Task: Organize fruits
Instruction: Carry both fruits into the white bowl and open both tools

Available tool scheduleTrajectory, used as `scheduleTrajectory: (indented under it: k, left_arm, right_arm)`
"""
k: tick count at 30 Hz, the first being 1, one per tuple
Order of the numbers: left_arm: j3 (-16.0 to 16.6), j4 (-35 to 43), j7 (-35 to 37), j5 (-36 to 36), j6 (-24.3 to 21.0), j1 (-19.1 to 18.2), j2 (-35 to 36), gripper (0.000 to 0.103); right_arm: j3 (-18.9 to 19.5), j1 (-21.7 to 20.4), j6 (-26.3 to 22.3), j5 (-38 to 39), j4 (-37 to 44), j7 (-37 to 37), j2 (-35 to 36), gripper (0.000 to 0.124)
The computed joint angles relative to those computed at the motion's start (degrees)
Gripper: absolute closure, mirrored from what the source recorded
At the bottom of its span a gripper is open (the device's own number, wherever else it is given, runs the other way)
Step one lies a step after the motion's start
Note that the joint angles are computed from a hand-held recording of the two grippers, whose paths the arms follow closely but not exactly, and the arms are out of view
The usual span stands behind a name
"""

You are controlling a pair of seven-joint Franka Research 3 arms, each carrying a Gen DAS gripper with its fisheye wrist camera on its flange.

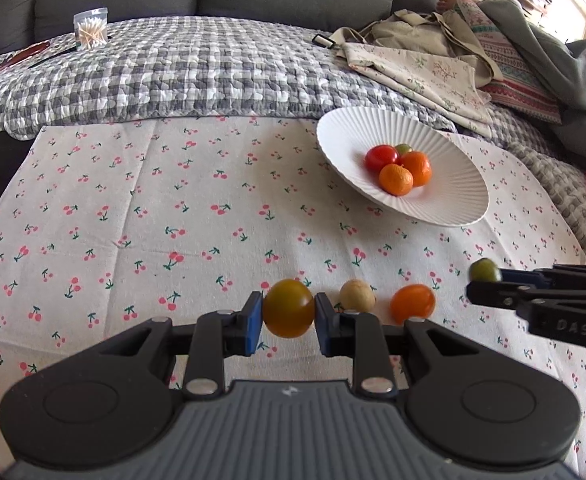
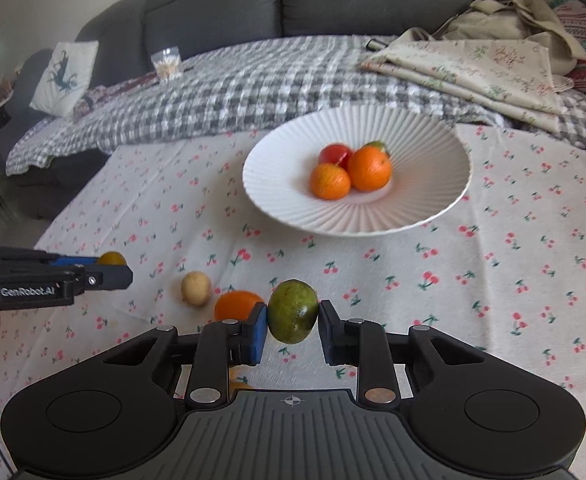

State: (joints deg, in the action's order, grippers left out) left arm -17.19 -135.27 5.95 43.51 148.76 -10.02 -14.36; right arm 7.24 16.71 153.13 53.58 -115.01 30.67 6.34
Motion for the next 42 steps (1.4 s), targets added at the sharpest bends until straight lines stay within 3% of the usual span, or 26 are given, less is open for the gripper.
scheduleTrajectory:
  k: [18,36,42]
  left_arm:
    - [0.0,5.3,-5.1,10.0,0.0,1.5,3.4,0.078]
    - [3.2,14.9,-5.8,17.1,0.6,-1.4,13.1,0.078]
    - [4.4,17.8,-5.8,19.5,1.3,-2.7,16.3,0.078]
  right_arm:
    - [-1.5,-1.6,2.2,9.5,1.0,-4.4,-1.8,0.098]
    - [-0.4,-3.2,5.4,10.4,6.3,-2.3,3.0,0.098]
    - [0.8,-4.0,5.9,12.5,8.6,-5.1,4.8,0.098]
